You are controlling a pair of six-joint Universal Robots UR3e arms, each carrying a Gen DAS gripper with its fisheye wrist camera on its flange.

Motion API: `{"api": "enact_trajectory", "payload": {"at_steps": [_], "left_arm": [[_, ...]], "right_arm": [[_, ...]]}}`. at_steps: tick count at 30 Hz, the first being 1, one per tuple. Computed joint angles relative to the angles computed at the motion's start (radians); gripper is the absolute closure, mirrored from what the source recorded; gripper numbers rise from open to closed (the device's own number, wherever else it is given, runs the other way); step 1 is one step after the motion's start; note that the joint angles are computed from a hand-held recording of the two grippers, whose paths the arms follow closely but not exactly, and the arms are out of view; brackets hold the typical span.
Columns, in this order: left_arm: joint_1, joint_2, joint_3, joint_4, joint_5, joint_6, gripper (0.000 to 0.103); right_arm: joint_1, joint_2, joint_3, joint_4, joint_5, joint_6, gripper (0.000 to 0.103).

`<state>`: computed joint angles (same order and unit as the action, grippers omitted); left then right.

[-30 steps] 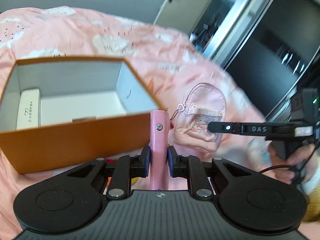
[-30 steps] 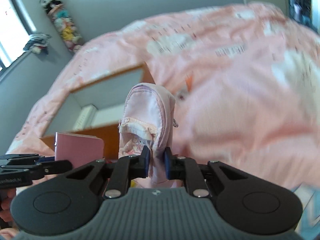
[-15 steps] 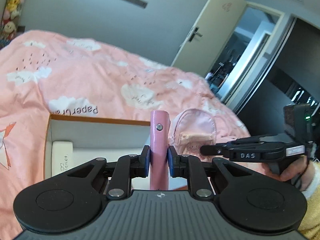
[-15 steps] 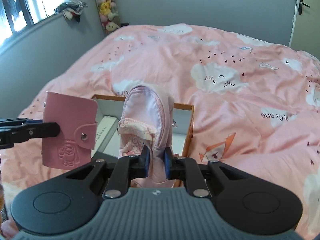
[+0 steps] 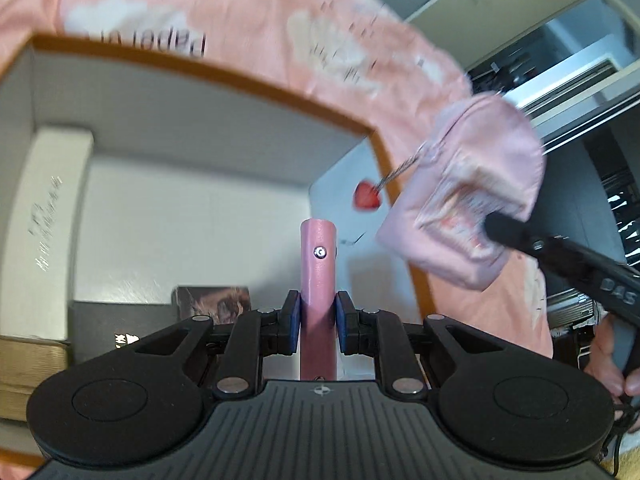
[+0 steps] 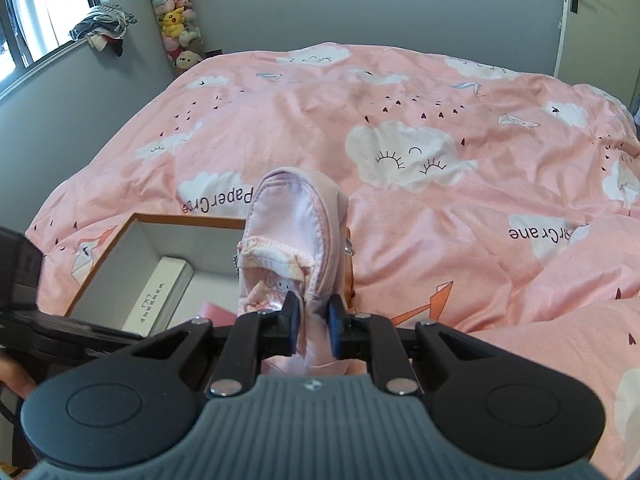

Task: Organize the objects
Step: 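Lift the pink card holder and pink pouch and carry them over the orange box, then lower the card holder with the left tool while the right tool lowers the pouch into the box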

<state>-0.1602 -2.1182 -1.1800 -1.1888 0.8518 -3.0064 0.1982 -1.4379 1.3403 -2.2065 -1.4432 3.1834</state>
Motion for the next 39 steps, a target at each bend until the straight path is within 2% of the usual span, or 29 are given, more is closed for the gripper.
{"api": "enact_trajectory", "payload": {"at_steps": [8, 13, 17, 20, 29, 33, 37, 39], "left_arm": [[-0.051, -0.126, 0.143, -0.101, 0.032, -0.055, 0.083], [-0.082, -0.170, 0.218, -0.153, 0.095, -0.065, 0.082], [-0.110, -0.217, 0.336, -0.244, 0.174, -0.040, 0.078], [-0.138, -0.212, 0.359, -0.254, 0.246, 0.002, 0.074], [-0.158, -0.227, 0.428, -0.333, 0.335, 0.099, 0.064], [-0.166, -0.262, 0.492, -0.394, 0.342, 0.113, 0.062], [-0.132, -0.322, 0.588, -0.533, 0.258, 0.125, 0.062], [-0.121, -0.300, 0.550, -0.513, 0.261, 0.129, 0.061]], "right_arm": [[-0.005, 0.025, 0.040, -0.065, 0.027, -0.017, 0.088], [-0.005, 0.016, 0.058, -0.082, 0.027, -0.035, 0.088], [-0.007, 0.009, 0.067, -0.086, 0.028, -0.040, 0.087], [-0.010, 0.004, 0.076, -0.091, 0.032, -0.034, 0.087], [-0.017, -0.008, 0.086, -0.088, 0.038, -0.056, 0.087], [-0.017, -0.011, 0.092, -0.094, 0.038, -0.055, 0.087], [-0.018, -0.020, 0.101, -0.095, 0.035, -0.052, 0.087], [-0.017, -0.027, 0.106, -0.094, 0.030, -0.051, 0.087]]}}
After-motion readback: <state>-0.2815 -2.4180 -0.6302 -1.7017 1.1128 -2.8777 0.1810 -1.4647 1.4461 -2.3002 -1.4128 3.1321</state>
